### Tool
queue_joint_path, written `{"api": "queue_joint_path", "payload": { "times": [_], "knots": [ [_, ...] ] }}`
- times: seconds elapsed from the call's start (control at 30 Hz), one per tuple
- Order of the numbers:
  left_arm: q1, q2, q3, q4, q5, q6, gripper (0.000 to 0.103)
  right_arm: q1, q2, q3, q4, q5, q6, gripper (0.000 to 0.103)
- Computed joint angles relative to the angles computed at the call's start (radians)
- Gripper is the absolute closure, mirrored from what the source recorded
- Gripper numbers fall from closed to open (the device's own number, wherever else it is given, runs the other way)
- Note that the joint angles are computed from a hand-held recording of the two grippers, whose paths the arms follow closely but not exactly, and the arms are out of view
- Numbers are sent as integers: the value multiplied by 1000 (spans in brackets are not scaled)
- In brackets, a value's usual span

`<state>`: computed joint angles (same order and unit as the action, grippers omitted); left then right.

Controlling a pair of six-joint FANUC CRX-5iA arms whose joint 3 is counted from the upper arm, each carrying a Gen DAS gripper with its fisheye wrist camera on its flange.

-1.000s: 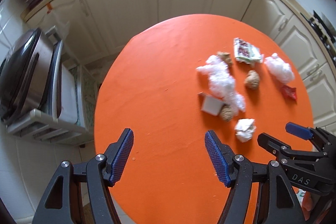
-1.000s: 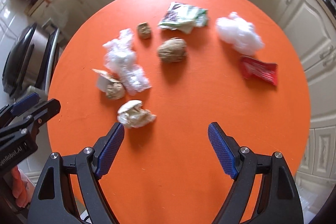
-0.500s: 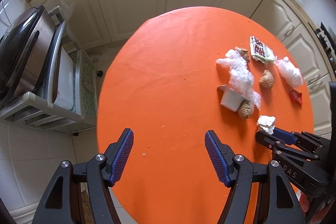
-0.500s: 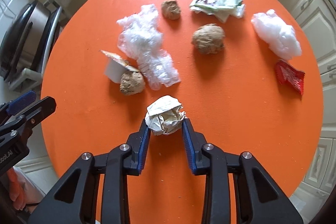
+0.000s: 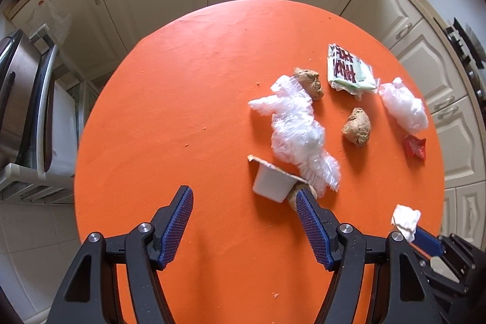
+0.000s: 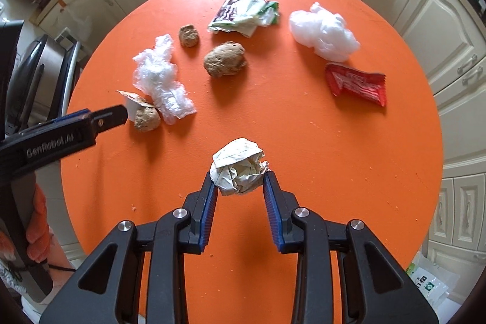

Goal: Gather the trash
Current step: 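Close the right tool on the crumpled white paper ball, then grasp the small white cup with the left tool while the right holds the paper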

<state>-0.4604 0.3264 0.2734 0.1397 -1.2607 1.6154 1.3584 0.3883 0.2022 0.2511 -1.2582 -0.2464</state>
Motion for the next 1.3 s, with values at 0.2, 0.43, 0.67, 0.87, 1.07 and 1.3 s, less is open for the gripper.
{"api": "queue_joint_path", "payload": {
  "times": [0.2,0.43,0.67,0.87,1.07,1.3],
  "knots": [
    [-16,33,20,2,23,4,37,4,-12,-19,1,7,-39,72],
    [-17,41,5,10,69,0,40,-15,7,-7,-18,29,-36,72],
    [-12,74,43,-43,49,66,52,-27,2,-23,-31,52,-32,71],
    [-22,69,31,-45,86,51,78,-30,-1,-29,-38,65,-22,71],
    [-23,48,2,-38,104,31,78,-28,-4,-33,-38,62,-17,71],
    [-26,-2,-43,-38,121,14,78,-16,-16,-46,-21,64,-35,71]
  ]
}}
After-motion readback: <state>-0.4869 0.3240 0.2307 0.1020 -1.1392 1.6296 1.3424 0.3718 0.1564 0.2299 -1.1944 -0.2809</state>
